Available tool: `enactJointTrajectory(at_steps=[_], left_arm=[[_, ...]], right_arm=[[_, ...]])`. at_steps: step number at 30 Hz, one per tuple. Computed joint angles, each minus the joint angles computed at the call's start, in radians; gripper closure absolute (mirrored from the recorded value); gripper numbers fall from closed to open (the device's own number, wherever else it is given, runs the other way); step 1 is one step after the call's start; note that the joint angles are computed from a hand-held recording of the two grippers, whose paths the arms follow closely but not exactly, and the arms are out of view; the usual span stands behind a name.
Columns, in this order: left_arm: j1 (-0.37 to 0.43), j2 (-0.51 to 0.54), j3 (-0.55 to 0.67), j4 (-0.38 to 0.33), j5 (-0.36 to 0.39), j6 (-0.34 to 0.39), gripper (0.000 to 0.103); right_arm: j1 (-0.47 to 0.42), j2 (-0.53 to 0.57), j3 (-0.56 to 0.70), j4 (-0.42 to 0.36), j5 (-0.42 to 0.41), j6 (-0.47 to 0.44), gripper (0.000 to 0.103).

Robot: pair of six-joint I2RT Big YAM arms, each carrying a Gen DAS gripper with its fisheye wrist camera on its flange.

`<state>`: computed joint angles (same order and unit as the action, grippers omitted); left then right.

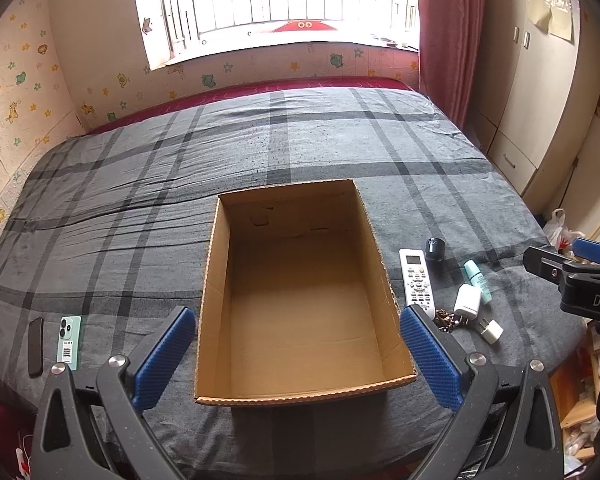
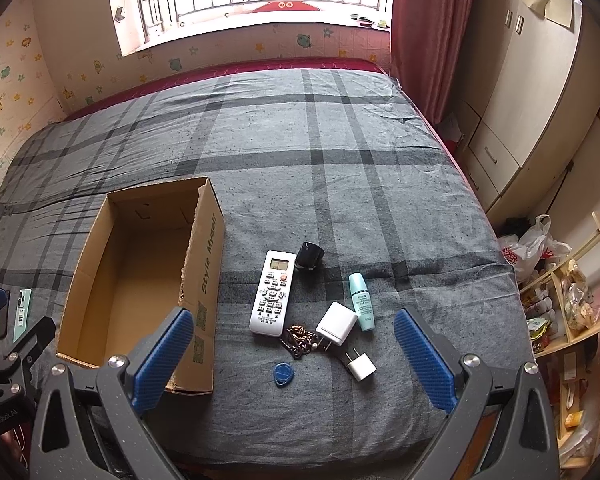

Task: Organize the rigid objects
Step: 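Clamp the box side wall with the left gripper while the right tool approaches the chargers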

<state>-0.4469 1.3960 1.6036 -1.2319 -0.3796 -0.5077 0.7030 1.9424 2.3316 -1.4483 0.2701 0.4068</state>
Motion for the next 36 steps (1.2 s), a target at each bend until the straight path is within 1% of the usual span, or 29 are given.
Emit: enactJointTrajectory(at_steps=[3, 9, 10, 12, 15, 17, 19, 25, 30, 31, 34, 36], left_arm=[[0.03, -0.003, -0.018, 0.002, 0.01, 0.003, 0.0], [0.104, -0.012, -0.078, 0.031, -0.003, 0.023, 0.0], [0.119, -0.017, -0.095, 0.046, 0.001, 0.028, 0.0], [0.149, -0.019, -0.125, 0.064, 0.015, 0.032, 0.0], [0.198, -0.021, -0.171, 0.099, 0.058, 0.04, 0.0], [0.226, -0.013, -0.193, 0.104, 0.083, 0.04, 0.0], [0.247, -0.009, -0.219, 0.124, 0.101, 0.04, 0.0], [0.285, 0.011, -0.279, 0.189, 0.132, 0.087, 0.0], [0.304, 0.025, -0.308, 0.241, 0.158, 0.103, 0.0], [0.307, 0.025, -0.313, 0.253, 0.163, 0.105, 0.001], [0.313, 0.03, -0.317, 0.272, 0.178, 0.114, 0.013], [0.318, 0.045, -0.308, 0.271, 0.197, 0.128, 0.028]], right_arm=[[-0.005, 0.005, -0.002, -0.002, 0.001, 0.001, 0.001], [-0.019, 0.021, -0.012, -0.007, 0.001, -0.001, 0.001], [-0.021, 0.022, -0.014, -0.005, 0.002, -0.003, 0.001], [-0.026, 0.025, -0.022, 0.001, -0.001, -0.006, 0.001], [-0.034, 0.034, -0.026, -0.004, -0.004, -0.003, 0.001], [-0.041, 0.037, -0.034, -0.004, -0.01, 0.003, 0.001], [-0.046, 0.041, -0.039, -0.005, -0.014, 0.005, 0.001], [-0.057, 0.058, -0.053, -0.02, -0.02, 0.007, 0.001], [-0.062, 0.06, -0.072, -0.026, -0.025, 0.01, 0.001], [-0.063, 0.063, -0.071, -0.028, -0.026, 0.01, 0.001], [-0.066, 0.061, -0.08, -0.026, -0.026, 0.012, 0.001], [-0.067, 0.064, -0.078, -0.03, -0.025, 0.015, 0.001]])
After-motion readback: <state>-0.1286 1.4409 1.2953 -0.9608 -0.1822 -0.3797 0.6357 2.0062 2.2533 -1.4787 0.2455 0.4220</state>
